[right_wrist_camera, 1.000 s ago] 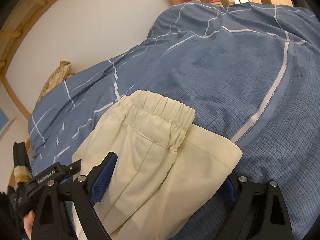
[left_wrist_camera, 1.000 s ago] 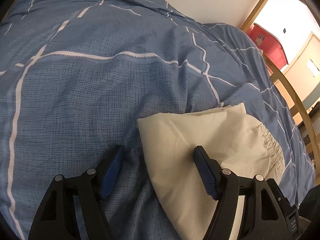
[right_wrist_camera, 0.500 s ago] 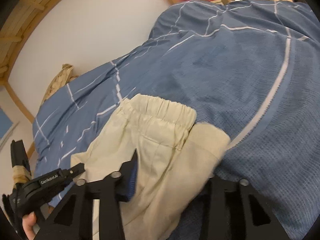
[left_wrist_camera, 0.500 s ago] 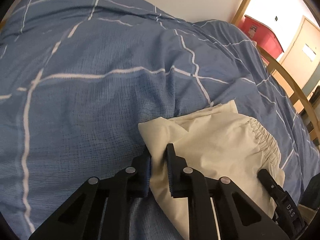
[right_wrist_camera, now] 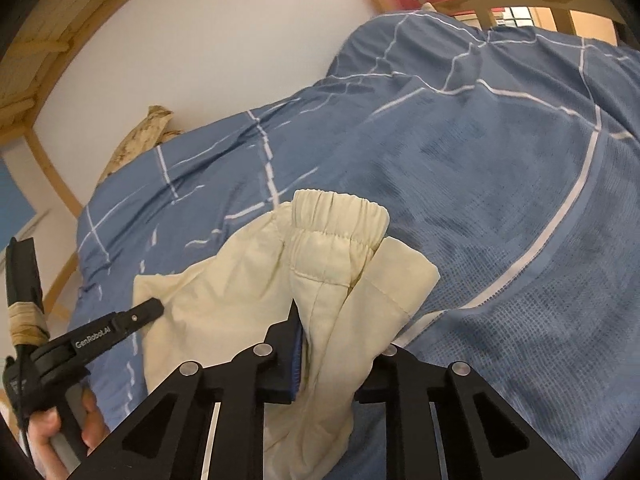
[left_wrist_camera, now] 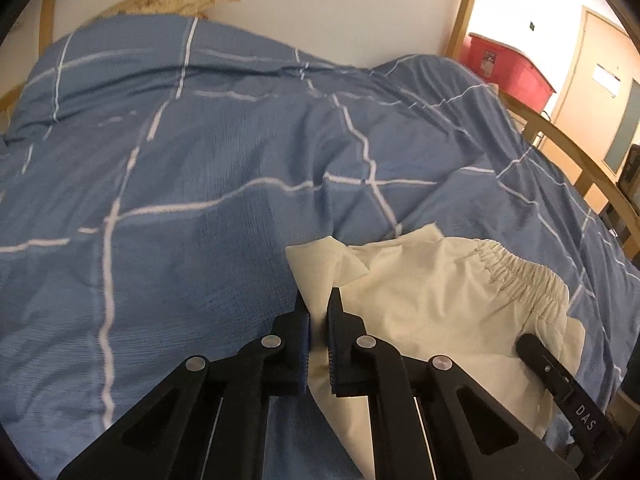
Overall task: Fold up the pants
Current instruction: 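Lift the folded shorts with both tools and carry them toward the black clothes pile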
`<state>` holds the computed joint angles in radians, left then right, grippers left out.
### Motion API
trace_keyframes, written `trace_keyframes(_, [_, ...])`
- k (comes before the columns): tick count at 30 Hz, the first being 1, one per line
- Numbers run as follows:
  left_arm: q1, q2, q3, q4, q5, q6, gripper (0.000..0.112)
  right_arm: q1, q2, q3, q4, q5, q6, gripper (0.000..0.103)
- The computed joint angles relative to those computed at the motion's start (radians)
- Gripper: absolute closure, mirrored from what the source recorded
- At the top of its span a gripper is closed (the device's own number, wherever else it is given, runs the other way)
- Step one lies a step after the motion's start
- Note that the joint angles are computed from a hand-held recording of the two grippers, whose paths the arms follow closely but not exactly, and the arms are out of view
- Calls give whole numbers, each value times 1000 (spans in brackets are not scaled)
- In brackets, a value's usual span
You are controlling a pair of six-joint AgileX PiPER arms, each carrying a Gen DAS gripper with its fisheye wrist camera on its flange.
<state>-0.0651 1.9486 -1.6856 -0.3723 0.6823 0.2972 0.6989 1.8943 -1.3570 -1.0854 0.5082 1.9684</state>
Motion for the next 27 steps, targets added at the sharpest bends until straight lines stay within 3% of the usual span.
trace_keyframes(7, [14,-181,120,-2,-11,56,104,73,-101,24,-11,70,-20,84])
trace_keyframes(15, [104,-406,198,-19,71,96,104,206,-183,-32,17,204,-125,84])
trace_keyframes(21, [239,-549,203,-37,173,164,104,329,-168,-175,33,310,-222,84])
trace_keyframes(27, [472,-617,153,-162,299,315,104,430,-77,-391,56,389,-344,84])
